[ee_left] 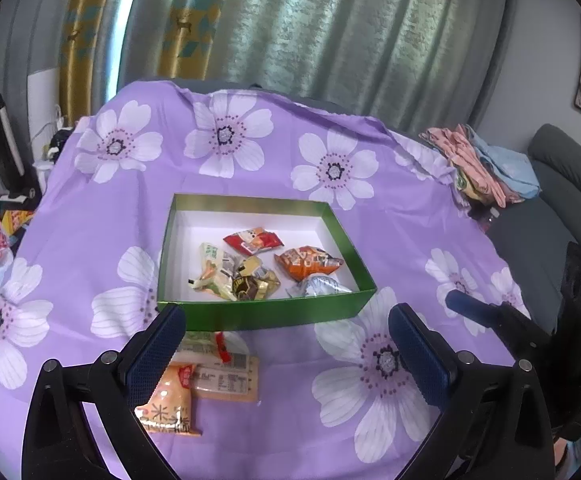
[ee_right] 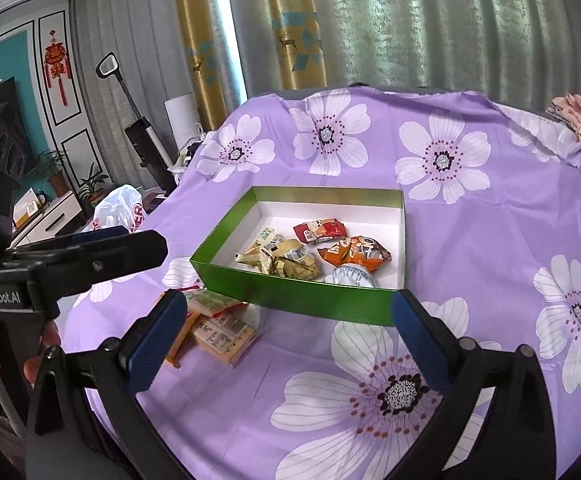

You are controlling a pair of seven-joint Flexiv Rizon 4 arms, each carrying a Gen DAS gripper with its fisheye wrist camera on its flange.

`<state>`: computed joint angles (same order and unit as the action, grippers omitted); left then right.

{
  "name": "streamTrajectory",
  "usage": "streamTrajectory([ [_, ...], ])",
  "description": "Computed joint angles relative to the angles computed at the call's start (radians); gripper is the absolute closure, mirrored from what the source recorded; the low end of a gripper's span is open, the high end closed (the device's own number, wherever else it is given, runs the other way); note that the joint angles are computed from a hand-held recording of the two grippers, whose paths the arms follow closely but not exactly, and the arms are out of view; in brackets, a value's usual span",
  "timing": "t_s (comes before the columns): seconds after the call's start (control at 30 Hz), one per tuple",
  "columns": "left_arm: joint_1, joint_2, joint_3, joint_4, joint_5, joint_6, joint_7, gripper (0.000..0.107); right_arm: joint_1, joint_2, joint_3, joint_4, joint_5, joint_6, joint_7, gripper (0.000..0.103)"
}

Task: Organize snacks
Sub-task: 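Pull the left tool back from the box, then grasp the orange rice-cracker bag with the left gripper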

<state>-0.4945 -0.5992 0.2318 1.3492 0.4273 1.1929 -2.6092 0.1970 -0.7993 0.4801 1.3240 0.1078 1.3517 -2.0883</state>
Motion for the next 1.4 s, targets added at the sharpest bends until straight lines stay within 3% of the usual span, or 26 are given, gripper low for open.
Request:
streamTrajectory([
  [0.33, -0.050, 0.041, 0.033, 0.026, 0.096, -0.046, -0.092, 0.006, -0.016, 0.052, 0.013, 0.089, -0.005, 0.061, -0.005, 0.001],
  [0.57, -0.039, 0.066, 0.005, 0.057, 0.141, -0.053, -0.133, 0.006, -0.031, 0.071, 0.029, 0.132, -0.025, 0.085, 0.008, 0.001],
  [1.2, -0.033, 0.086, -0.017, 0.104, 0.179, -0.040, -0.185, 0.006, -0.018, 0.095, 0.021, 0.212, -0.103, 0.123, 0.066, 0.001],
  [1.4, 0.002, 0.089, -0.031, 0.149, 0.144, -0.006, -0.175, 0.006, 0.002, 0.087, 0.006, 0.217, -0.130, 0.106, 0.093, 0.001],
])
